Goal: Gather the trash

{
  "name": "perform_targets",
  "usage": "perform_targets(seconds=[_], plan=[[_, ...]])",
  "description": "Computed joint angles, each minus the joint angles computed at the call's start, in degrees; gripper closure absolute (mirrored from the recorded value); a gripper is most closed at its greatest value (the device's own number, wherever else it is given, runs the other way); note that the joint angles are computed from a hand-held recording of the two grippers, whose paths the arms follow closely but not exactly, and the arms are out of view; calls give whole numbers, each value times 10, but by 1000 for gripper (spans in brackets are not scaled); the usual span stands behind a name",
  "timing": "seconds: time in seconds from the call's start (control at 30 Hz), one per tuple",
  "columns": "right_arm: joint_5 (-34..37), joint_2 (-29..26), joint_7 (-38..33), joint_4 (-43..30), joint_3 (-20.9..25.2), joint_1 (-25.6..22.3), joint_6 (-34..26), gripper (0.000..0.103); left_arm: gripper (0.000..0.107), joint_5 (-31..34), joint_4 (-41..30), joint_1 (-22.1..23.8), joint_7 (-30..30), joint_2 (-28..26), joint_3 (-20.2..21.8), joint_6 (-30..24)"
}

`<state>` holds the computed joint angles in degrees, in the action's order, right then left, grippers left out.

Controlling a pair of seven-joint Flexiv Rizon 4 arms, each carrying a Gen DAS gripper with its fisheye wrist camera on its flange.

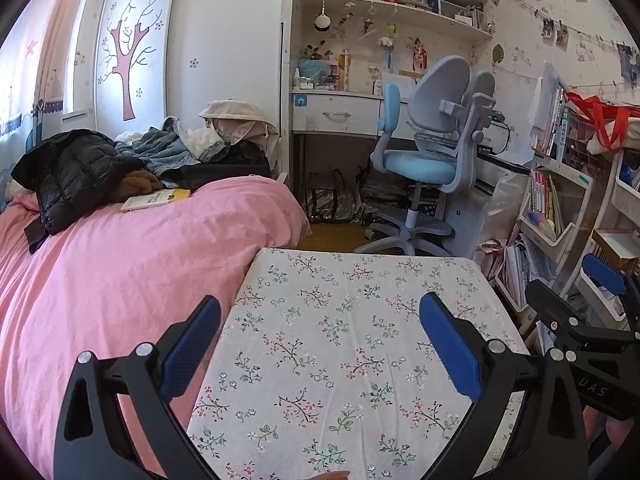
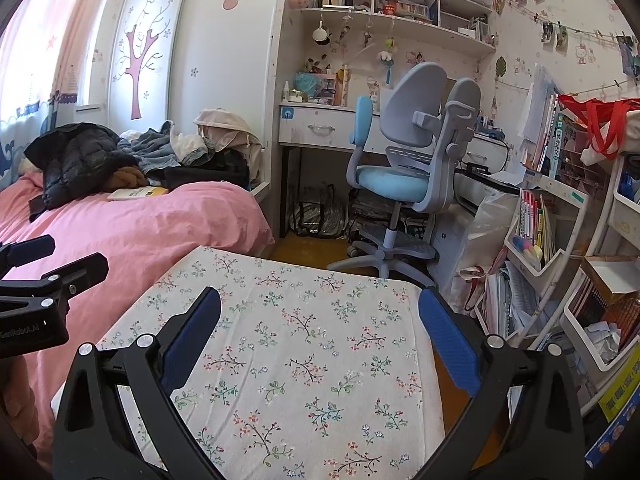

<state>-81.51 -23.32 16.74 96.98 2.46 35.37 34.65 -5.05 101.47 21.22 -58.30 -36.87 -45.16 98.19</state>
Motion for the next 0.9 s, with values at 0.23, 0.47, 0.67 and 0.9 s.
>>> perform_targets(seconds=[0.23, 0.47, 0.67, 0.9], plan=[[1, 0, -1, 2, 0, -1, 1, 7, 12, -4, -4, 0, -1, -2, -1, -5], [2, 0, 0, 1, 0, -1, 1, 7, 12, -12, -2, 5, -1, -4, -10, -10], [0, 0, 1, 6, 0, -3, 4, 7, 12, -12, -2, 4, 3, -4, -8, -9], [1, 0, 0, 5, 1, -3, 4, 7, 12, -10, 1, 5, 0, -4, -9, -5]])
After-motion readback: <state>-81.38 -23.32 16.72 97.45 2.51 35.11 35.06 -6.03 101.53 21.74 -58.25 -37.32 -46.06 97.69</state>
